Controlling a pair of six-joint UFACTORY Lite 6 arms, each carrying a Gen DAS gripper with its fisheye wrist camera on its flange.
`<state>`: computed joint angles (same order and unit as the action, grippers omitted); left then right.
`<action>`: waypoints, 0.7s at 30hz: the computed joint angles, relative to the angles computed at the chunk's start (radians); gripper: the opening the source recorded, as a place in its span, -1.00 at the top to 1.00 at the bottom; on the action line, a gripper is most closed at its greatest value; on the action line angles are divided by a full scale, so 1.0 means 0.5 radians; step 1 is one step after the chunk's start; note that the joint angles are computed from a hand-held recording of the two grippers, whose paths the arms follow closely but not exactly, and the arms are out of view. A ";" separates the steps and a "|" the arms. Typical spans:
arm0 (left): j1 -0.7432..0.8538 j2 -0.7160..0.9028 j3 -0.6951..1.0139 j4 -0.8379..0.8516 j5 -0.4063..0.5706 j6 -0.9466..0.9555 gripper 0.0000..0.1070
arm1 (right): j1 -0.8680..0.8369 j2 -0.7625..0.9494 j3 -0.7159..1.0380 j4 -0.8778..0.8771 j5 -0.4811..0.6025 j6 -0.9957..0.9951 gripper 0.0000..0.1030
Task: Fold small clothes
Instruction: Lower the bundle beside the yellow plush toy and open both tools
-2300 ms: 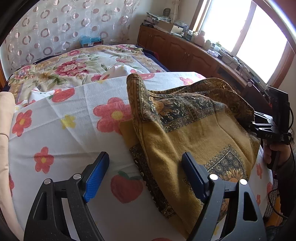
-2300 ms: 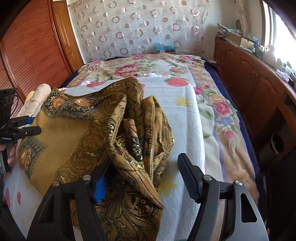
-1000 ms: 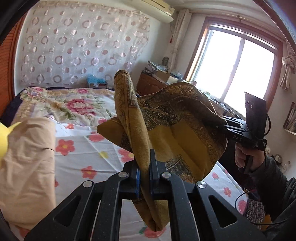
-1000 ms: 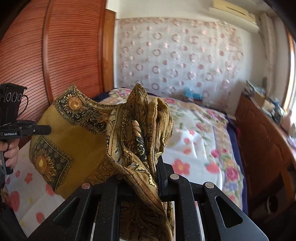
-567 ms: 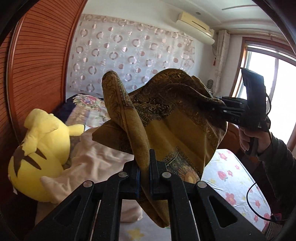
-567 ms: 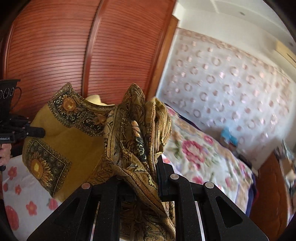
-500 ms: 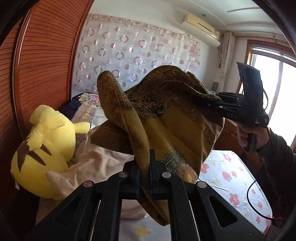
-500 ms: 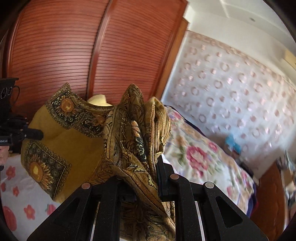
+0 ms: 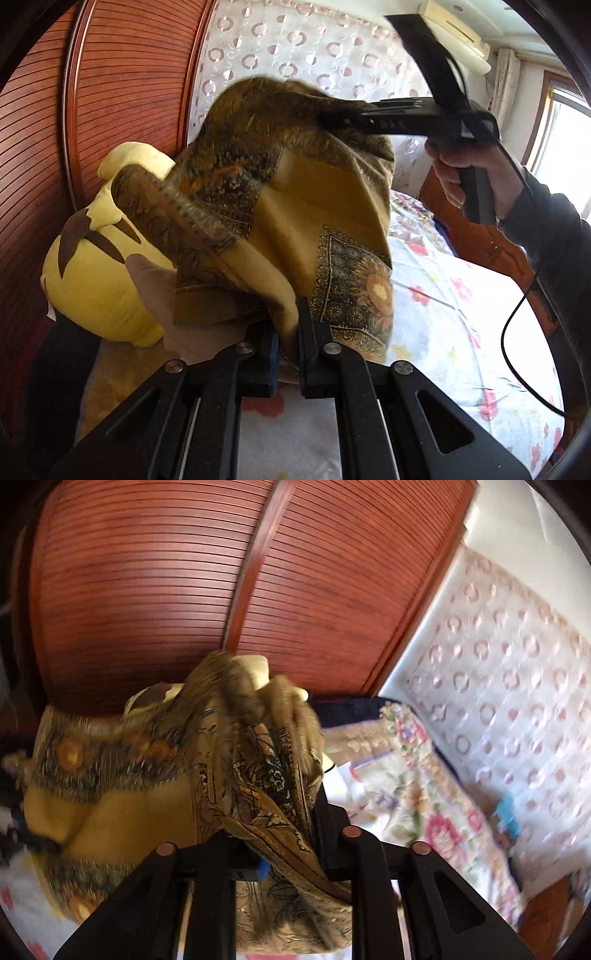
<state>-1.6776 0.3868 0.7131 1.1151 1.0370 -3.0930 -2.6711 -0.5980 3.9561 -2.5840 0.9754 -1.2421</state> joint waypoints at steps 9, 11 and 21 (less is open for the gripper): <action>-0.024 0.089 0.144 -0.185 0.040 0.195 0.41 | 0.113 0.023 0.008 -0.303 -0.176 0.675 0.08; -0.047 0.078 0.185 -0.214 0.097 0.272 0.20 | 0.122 0.145 0.225 -0.220 -0.247 0.664 0.08; -0.182 0.041 0.438 -0.435 0.454 0.616 -0.53 | -0.286 1.008 1.451 0.389 -0.363 0.137 0.08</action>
<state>-1.7688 0.4073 0.9319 0.8977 1.2642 -2.7848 -2.8140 -0.0938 4.6815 -2.3893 0.7940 -1.1734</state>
